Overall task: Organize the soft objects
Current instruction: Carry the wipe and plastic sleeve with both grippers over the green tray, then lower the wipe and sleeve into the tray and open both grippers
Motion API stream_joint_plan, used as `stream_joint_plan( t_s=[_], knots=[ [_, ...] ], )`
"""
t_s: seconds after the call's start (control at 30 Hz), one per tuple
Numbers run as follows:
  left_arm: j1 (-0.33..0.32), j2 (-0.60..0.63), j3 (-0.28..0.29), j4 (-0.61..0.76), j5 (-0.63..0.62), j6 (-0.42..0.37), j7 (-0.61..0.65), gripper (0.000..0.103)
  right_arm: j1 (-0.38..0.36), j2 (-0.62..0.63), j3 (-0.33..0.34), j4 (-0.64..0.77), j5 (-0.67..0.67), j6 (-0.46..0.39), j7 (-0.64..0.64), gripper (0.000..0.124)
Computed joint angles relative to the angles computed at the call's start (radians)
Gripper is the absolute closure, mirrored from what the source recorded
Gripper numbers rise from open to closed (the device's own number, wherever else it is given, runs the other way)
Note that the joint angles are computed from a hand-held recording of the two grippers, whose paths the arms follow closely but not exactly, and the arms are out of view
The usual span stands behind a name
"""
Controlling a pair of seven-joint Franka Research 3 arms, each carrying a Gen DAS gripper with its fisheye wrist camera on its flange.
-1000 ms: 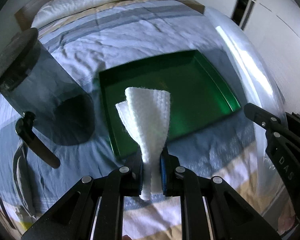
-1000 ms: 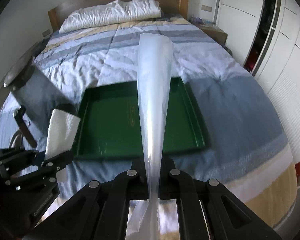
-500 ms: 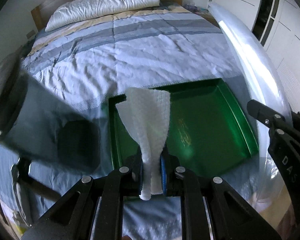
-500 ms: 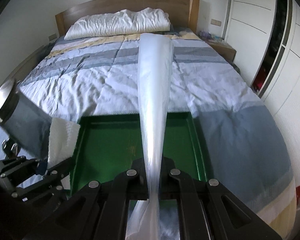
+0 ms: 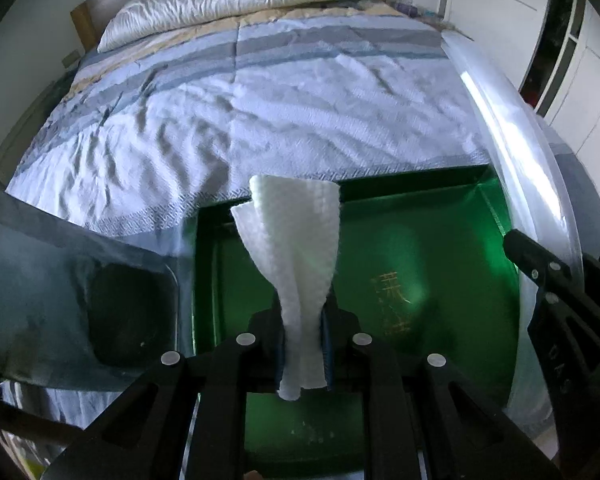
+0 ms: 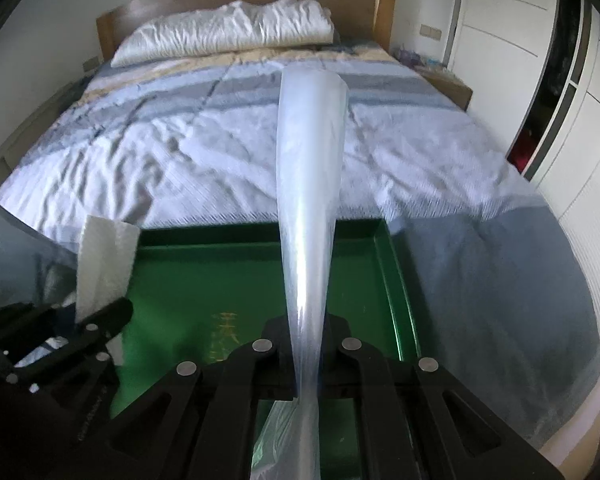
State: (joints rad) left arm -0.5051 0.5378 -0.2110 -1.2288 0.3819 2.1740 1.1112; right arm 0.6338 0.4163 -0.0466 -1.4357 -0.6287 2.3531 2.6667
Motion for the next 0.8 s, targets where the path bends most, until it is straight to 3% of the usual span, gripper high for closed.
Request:
stream_joint_plan(
  t_s=[0.33, 0.8],
  knots=[
    [-0.018, 0.059, 0.024, 0.064, 0.020, -0.046, -0.041, 0.090, -0.021, 0.127, -0.015, 0.140, 0.123, -0.024, -0.107, 0.118],
    [-0.014, 0.056, 0.029, 0.041, 0.043, -0.039, -0.063, 0.089, -0.007, 0.138, -0.038, 0.119, 0.141, -0.018, -0.117, 0.114]
  ],
)
